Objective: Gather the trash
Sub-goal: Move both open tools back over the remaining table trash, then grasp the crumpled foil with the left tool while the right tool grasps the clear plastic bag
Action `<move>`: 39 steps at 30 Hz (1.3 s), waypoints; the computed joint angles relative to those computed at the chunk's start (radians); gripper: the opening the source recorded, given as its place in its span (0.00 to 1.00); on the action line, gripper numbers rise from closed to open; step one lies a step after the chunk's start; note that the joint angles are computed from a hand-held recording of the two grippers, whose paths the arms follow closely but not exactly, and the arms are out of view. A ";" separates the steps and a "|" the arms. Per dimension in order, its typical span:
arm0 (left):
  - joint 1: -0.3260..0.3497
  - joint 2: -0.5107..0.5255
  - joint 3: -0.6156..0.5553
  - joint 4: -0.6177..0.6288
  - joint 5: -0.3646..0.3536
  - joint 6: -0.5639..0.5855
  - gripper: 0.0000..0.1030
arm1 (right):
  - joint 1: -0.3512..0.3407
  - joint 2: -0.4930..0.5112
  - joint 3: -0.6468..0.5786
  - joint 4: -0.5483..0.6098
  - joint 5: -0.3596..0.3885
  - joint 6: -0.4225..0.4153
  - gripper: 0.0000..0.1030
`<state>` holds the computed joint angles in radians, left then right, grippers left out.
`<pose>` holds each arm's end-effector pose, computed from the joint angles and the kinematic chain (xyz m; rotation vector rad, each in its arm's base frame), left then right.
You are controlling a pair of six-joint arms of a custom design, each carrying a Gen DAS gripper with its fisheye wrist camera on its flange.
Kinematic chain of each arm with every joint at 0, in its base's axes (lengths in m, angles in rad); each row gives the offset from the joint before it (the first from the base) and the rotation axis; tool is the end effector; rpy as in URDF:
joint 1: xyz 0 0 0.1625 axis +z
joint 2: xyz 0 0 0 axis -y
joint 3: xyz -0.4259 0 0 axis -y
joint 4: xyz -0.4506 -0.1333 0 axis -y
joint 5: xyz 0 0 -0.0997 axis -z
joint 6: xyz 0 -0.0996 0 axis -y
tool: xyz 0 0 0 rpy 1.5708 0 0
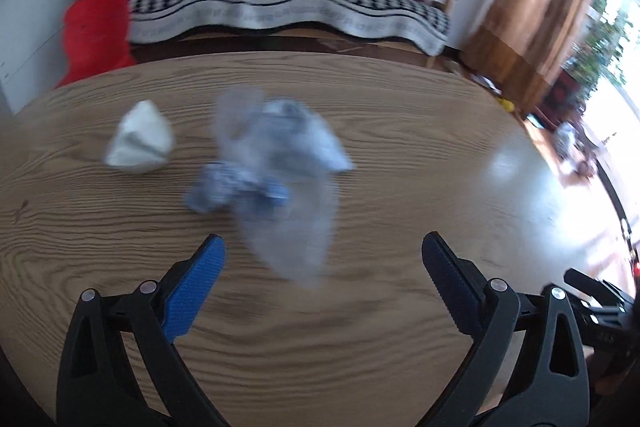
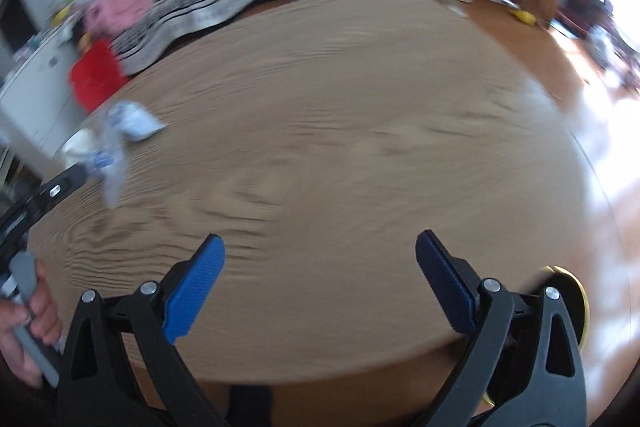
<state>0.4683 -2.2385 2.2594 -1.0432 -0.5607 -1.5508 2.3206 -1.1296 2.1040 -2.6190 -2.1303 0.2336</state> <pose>-0.1197 -0.3045 0.3903 -0.1547 2.2109 -1.0260 0.4273 -0.3408 0.0980 0.6486 -2.5668 0.4452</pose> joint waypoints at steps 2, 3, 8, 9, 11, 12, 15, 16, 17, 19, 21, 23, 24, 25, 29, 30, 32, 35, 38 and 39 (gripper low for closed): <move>0.024 -0.050 -0.012 0.062 0.016 -0.027 0.93 | 0.027 0.083 -0.048 -0.012 0.027 -0.031 0.90; 0.039 -0.071 -0.014 0.073 0.026 -0.023 0.93 | 0.035 0.105 -0.061 -0.015 0.033 -0.040 0.90; 0.113 -0.118 -0.005 0.004 0.064 0.104 0.93 | 0.070 0.221 -0.130 -0.018 0.064 -0.072 0.90; 0.123 -0.121 0.001 -0.010 0.073 0.126 0.92 | 0.074 0.241 -0.143 -0.022 0.072 -0.076 0.90; 0.151 -0.128 0.024 -0.100 0.091 0.218 0.90 | 0.077 0.262 -0.157 -0.025 0.083 -0.077 0.90; 0.166 -0.130 0.036 -0.159 0.095 0.274 0.88 | 0.077 0.272 -0.163 -0.032 0.092 -0.081 0.90; 0.222 -0.126 0.063 -0.342 0.087 0.451 0.68 | 0.076 0.305 -0.186 -0.048 0.121 -0.093 0.88; 0.235 -0.125 0.067 -0.383 0.077 0.494 0.46 | 0.074 0.308 -0.189 -0.054 0.134 -0.096 0.87; 0.237 -0.127 0.063 -0.383 0.067 0.495 0.34 | 0.074 0.321 -0.198 -0.063 0.146 -0.095 0.87; 0.211 -0.143 0.047 -0.288 0.074 0.414 0.25 | 0.070 0.340 -0.215 -0.074 0.182 -0.095 0.86; 0.165 -0.181 0.033 -0.209 0.074 0.355 0.23 | 0.070 0.366 -0.241 -0.082 0.215 -0.099 0.86; 0.119 -0.203 0.012 -0.093 0.078 0.273 0.21 | 0.073 0.393 -0.265 -0.096 0.241 -0.101 0.85; 0.094 -0.206 -0.003 -0.015 0.082 0.214 0.21 | 0.075 0.406 -0.278 -0.098 0.249 -0.101 0.85; 0.062 -0.214 -0.023 0.081 0.078 0.134 0.21 | 0.076 0.424 -0.294 -0.102 0.260 -0.100 0.84; -0.034 -0.254 -0.074 0.304 0.038 -0.076 0.21 | 0.075 0.475 -0.336 -0.120 0.312 -0.085 0.78; -0.051 -0.257 -0.084 0.345 0.030 -0.119 0.21 | 0.078 0.486 -0.342 -0.130 0.319 -0.086 0.74; -0.088 -0.256 -0.104 0.440 0.015 -0.214 0.21 | 0.090 0.507 -0.358 -0.144 0.307 -0.095 0.65; -0.097 -0.252 -0.114 0.487 0.002 -0.258 0.21 | 0.095 0.519 -0.372 -0.114 0.315 -0.084 0.14; -0.085 -0.241 -0.113 0.463 -0.005 -0.249 0.21 | 0.112 0.503 -0.355 -0.124 0.284 -0.110 0.08; -0.072 -0.237 -0.113 0.442 -0.002 -0.228 0.21 | 0.116 0.490 -0.344 -0.128 0.277 -0.118 0.08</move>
<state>0.3961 -2.4754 2.1468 -0.6007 -0.5630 -1.7788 2.4367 -0.6400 1.7599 -2.7465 -1.8531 0.1157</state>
